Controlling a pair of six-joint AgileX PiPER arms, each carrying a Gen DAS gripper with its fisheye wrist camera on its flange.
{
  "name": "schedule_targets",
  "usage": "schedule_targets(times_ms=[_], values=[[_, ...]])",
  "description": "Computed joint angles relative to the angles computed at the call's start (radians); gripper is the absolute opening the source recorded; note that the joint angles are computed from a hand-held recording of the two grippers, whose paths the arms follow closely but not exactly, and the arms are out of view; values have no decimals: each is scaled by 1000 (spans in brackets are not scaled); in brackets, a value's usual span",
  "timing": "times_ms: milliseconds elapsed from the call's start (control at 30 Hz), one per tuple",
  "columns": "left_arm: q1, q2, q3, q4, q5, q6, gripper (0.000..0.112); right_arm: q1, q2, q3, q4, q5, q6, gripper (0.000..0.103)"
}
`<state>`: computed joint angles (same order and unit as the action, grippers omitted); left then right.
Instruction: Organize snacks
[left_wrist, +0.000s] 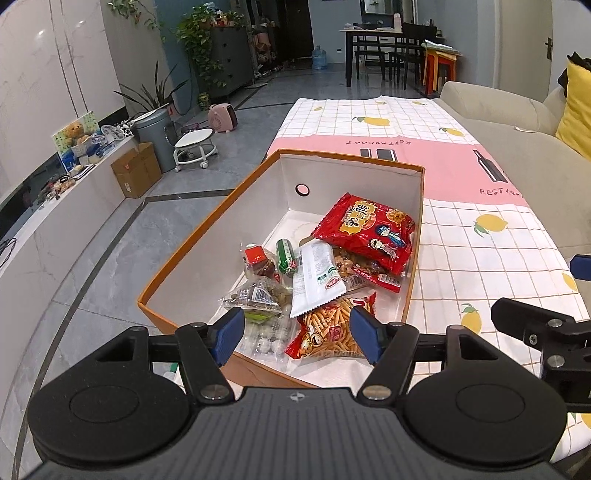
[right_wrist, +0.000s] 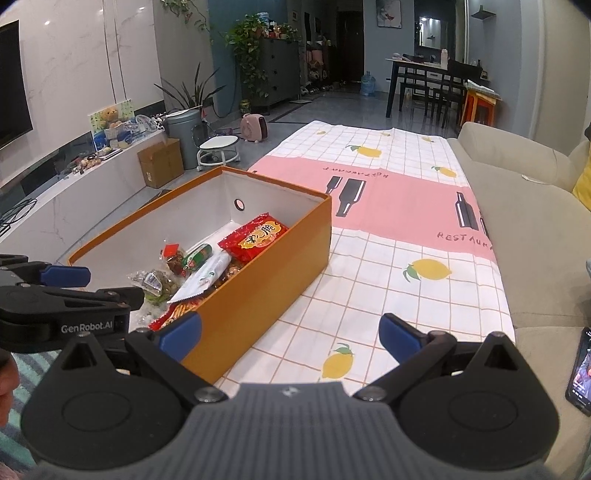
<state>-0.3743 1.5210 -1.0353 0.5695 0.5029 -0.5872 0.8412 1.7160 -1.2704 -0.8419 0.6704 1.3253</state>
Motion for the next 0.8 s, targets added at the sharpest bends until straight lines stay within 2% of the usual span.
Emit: schedule_targets(times_ms=[800], values=[[-5, 2, -13, -11, 15, 11, 77, -7, 7, -7, 15, -9, -21, 99]])
